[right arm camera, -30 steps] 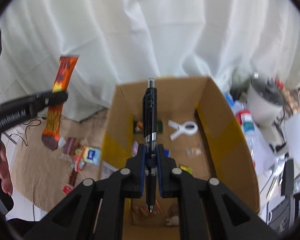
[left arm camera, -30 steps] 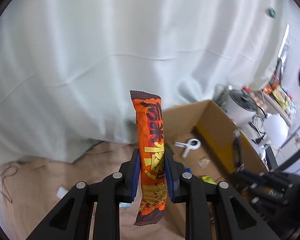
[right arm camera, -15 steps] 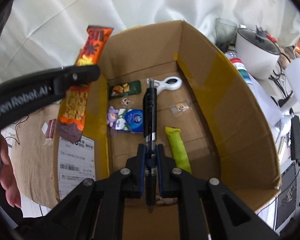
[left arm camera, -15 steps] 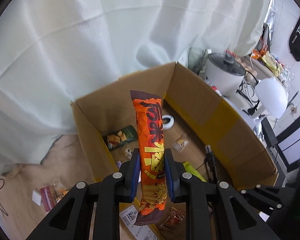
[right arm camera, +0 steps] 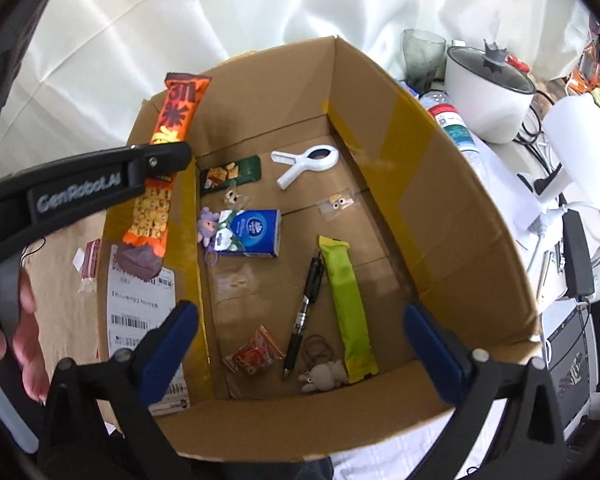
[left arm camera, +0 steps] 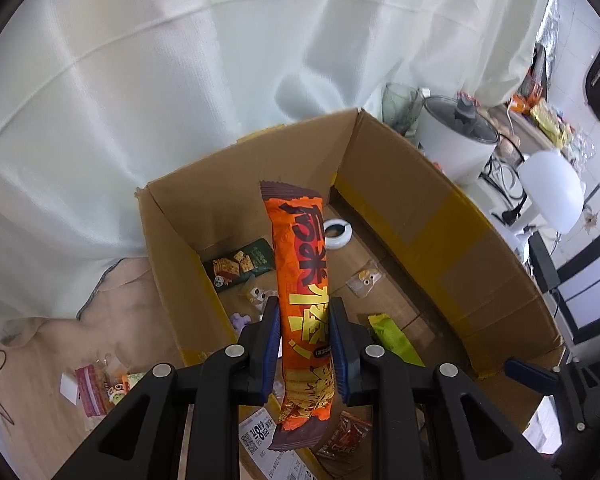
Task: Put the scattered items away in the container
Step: 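Carry the pen and orange snack bar into the box and release both, then return both tools from the box to the pile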
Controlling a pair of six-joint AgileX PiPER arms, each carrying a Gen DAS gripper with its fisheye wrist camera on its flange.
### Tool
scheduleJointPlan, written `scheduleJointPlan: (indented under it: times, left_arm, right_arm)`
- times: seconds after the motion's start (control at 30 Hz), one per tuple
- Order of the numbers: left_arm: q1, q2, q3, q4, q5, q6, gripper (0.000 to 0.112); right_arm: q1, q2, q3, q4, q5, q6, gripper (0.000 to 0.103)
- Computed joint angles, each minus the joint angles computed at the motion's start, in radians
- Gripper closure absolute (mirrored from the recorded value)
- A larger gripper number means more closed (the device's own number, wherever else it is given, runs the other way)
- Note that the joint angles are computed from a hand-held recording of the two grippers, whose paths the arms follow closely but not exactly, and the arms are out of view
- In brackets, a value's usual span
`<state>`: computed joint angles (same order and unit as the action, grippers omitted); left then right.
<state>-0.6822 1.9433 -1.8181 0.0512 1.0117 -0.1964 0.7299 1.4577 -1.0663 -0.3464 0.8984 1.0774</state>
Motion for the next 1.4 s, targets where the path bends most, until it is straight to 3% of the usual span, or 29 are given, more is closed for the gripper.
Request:
scheduleJointPlan:
  times: [0.1,0.13,0.2,0.23,0.27,0.6,0.73,0.87,1.0,1.17,1.3,1.4]
  left_arm:
    - [-0.007,0.008,-0.01,0.016,-0.003,-0.024,0.084]
    - [-0.01,0.014,-0.02,0.02,0.003,-0.027,0.076]
    - [-0.013,0.028,-0.042,0.016,0.017,-0.014,0.048]
    - [-0.018,0.034,-0.05,0.024,0.023,-0.013,0.021]
    - [-0.02,0.034,-0.049,0.026,0.02,-0.01,0.009]
    - [0.024,-0.036,0.024,-0.046,-0.033,0.045,0.009]
    - [0.135,-0.107,0.062,-0.161,-0.036,0.147,0.009]
    - [0.284,-0.198,0.121,-0.175,-0.046,0.198,0.009]
    - [0.466,-0.263,0.176,-0.211,-0.046,0.258,0.009]
    - [0.661,-0.352,0.303,-0.211,-0.13,0.323,0.009]
    - [0.802,-0.383,0.383,-0.246,-0.148,0.372,0.009]
    - [0.864,-0.401,0.448,-0.217,-0.167,0.372,0.009]
  right_arm:
    - [0.008,0.0,0.001,0.001,0.014,0.001,0.0]
    - [0.01,-0.002,0.004,0.001,0.014,0.004,0.0]
    - [0.023,-0.012,0.01,-0.006,0.021,0.022,0.0]
    - [0.028,-0.015,0.014,-0.01,0.022,0.03,0.0]
    - [0.034,-0.017,0.015,-0.012,0.026,0.036,0.0]
    - [0.075,-0.009,-0.033,-0.053,0.06,0.055,0.0]
    - [0.113,0.025,-0.108,-0.097,0.089,0.045,0.0]
    - [0.142,0.077,-0.213,-0.131,0.091,0.015,0.0]
    - [0.156,0.173,-0.37,-0.12,0.097,-0.057,0.0]
    - [0.2,0.312,-0.594,-0.139,0.146,-0.13,0.0]
    - [0.233,0.427,-0.765,-0.137,0.16,-0.203,0.0]
    - [0.241,0.545,-0.942,-0.081,0.223,-0.297,0.0]
